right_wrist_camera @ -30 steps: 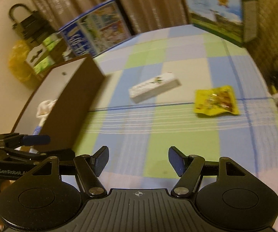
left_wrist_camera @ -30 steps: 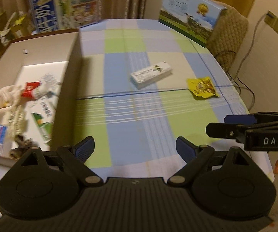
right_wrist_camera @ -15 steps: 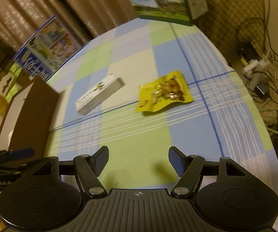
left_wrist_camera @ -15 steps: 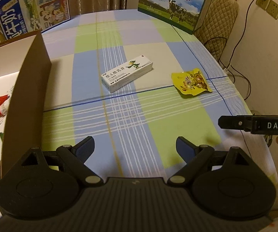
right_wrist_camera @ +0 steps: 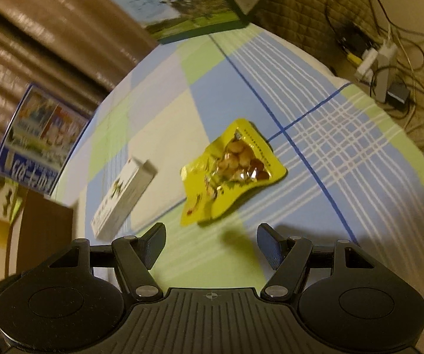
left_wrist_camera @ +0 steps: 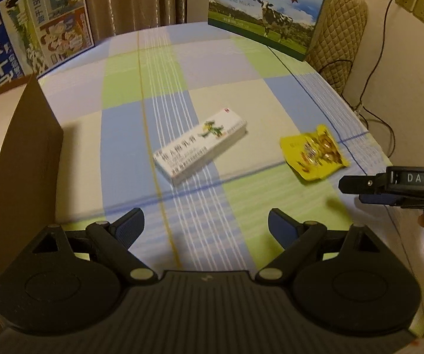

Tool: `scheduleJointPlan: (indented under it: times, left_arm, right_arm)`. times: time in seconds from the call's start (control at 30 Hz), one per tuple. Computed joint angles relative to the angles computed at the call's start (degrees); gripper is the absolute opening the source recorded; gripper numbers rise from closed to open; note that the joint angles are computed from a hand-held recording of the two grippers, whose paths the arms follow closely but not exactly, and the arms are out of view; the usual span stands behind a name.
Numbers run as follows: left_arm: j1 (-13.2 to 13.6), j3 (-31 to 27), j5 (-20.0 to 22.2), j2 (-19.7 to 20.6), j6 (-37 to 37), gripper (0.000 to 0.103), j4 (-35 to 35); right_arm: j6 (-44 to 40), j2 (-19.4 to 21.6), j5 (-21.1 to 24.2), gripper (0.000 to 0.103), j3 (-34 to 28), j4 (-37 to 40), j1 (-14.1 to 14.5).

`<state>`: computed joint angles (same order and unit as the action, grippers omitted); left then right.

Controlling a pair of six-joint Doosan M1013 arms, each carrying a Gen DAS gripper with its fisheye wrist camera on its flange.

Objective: Organize objects
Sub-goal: 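Grasp the white ointment box with the left gripper while the right grasps the yellow snack packet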

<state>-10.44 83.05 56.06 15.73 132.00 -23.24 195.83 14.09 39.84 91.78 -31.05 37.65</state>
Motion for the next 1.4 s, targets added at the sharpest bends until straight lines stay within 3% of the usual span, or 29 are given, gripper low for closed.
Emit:
scheduleJointPlan:
  times: [0.2,0.43,0.6,0.67,0.77,1.13,1.27,1.4]
  left_arm:
    - [-0.8,-2.4,-1.6,2.4,0.6,0.089,0.9]
    - [-1.5,-5.1,-1.9,5.1,1.4,0.089,1.6]
    - [-2.2,-6.8,-2.2,6.8,3.1,0.089,1.3]
    - [-2.4,-7.1,-2.4,7.4,4.4,0.089,0.8]
    - [-3.0,-7.5,-2.7,8.1,5.7,0.089,1.3]
    - [-3.9,-8.2,-3.3,10.2,8.8,0.084,1.4]
    - [-4.1,-8.9,-1.3,11.1,9.3,0.061,2.0]
    - [-3.8,-8.2,-1.0,10.7,9.7,0.049,1.1]
  right_arm:
    - [6.5,1.3,0.2,0.065,-0.4,-3.1,-1.3]
    - [5.9,3.1,3.9,0.065,-3.2,-3.1,-2.4]
    - [-2.3,5.5,9.3,0.063,-7.1,-0.7,-3.0]
    - [-8.0,6.8,12.5,0.051,-9.1,0.4,-3.0]
    - [-15.2,8.1,14.4,0.050,-10.9,1.5,-2.9]
    - [-27.0,8.8,12.4,0.050,-11.1,2.4,-2.5]
    - [-32.0,8.6,10.3,0.050,-10.8,4.3,-2.4]
    - [-36.5,8.4,8.7,0.050,-10.5,6.3,-2.1]
